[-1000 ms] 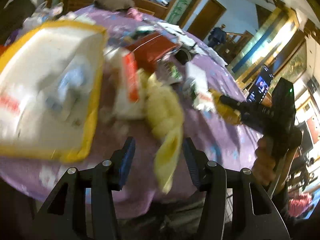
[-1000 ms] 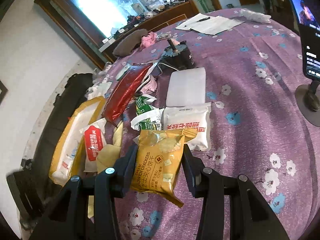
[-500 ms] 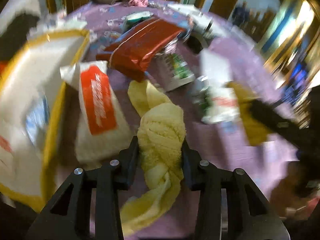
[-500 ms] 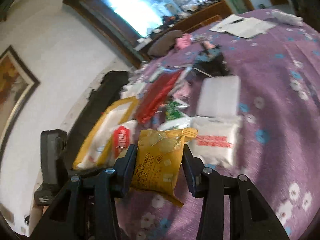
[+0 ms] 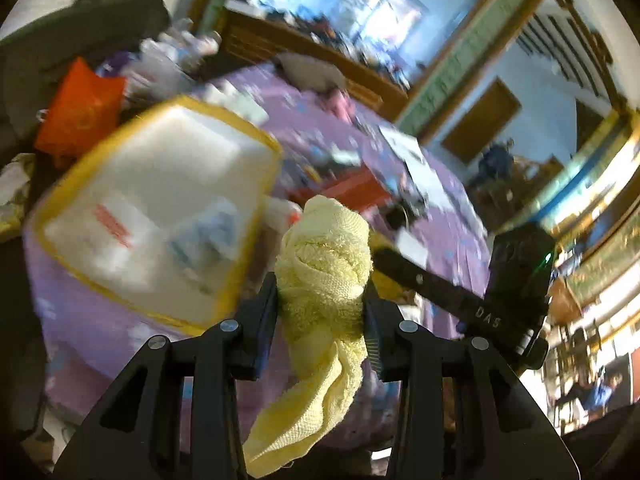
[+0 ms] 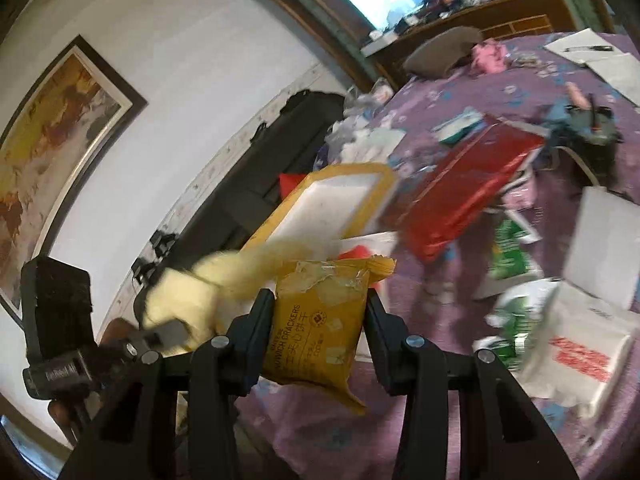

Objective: Organize soft objects
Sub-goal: 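Lower towel and cracker packet into the tray and open both grippers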

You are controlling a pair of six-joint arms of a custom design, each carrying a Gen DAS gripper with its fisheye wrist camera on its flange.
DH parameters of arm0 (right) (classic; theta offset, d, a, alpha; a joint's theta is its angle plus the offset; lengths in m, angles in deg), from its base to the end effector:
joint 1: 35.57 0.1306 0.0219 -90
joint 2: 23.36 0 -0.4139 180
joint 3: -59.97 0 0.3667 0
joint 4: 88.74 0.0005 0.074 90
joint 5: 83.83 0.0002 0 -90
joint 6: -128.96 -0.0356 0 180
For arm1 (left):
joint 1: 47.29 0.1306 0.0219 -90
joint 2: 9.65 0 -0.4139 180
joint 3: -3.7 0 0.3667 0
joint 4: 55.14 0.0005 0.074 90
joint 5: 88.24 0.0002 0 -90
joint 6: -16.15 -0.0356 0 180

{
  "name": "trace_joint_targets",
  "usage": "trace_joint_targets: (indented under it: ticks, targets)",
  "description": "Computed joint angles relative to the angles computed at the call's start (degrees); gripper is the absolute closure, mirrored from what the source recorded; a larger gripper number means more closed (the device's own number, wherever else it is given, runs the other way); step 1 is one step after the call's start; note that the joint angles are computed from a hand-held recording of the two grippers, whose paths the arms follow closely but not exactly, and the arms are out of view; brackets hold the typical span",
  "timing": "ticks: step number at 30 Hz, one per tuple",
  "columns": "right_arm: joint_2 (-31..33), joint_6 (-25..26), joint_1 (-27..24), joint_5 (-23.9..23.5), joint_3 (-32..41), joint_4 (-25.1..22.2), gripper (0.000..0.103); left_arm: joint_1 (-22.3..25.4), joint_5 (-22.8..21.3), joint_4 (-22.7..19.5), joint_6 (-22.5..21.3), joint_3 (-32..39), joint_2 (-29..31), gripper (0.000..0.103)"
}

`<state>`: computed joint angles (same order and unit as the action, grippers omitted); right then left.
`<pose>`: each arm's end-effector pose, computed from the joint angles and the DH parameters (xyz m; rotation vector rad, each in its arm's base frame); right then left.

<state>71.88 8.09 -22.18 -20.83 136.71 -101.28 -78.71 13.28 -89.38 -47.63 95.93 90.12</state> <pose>0.4808 0.1305 0.3717 0.0387 2.1948 0.9470 0.4541 -0.2863 0.4177 0.2168 2.3891 -0.7288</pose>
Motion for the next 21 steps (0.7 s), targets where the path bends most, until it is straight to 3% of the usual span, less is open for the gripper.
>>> trace_joint_targets:
  ticks: [4, 9, 12, 17, 21]
  targets:
    - [0.08, 2.00, 3.53, 5.37, 2.05, -1.29, 0.059, 3.77, 1.58, 0.98, -1.99, -0.21, -1.37, 0.065]
    - [3.02, 0.44, 5.58, 8.25, 6.82, -3.09, 0.059, 7.50, 2.91, -1.15, -5.69, 3.38, 1.99, 0.065]
    - [8.28, 1.28, 7.20, 12.44, 15.13, -9.19, 0.059, 9.24, 2.45, -2.67, -6.88, 6.21, 5.48, 0.065]
    - [17.97, -0.76, 7.67, 13.17, 27.66, -17.19, 0.059, 11.52, 3.45, -7.19, -9.89, 12.46, 12.29, 0.065]
    - [25.74, -1.08, 7.89, 16.01, 38.49, -26.25, 0.059, 13.72, 7.09, -9.47, -11.00, 17.98, 17.76, 0.065]
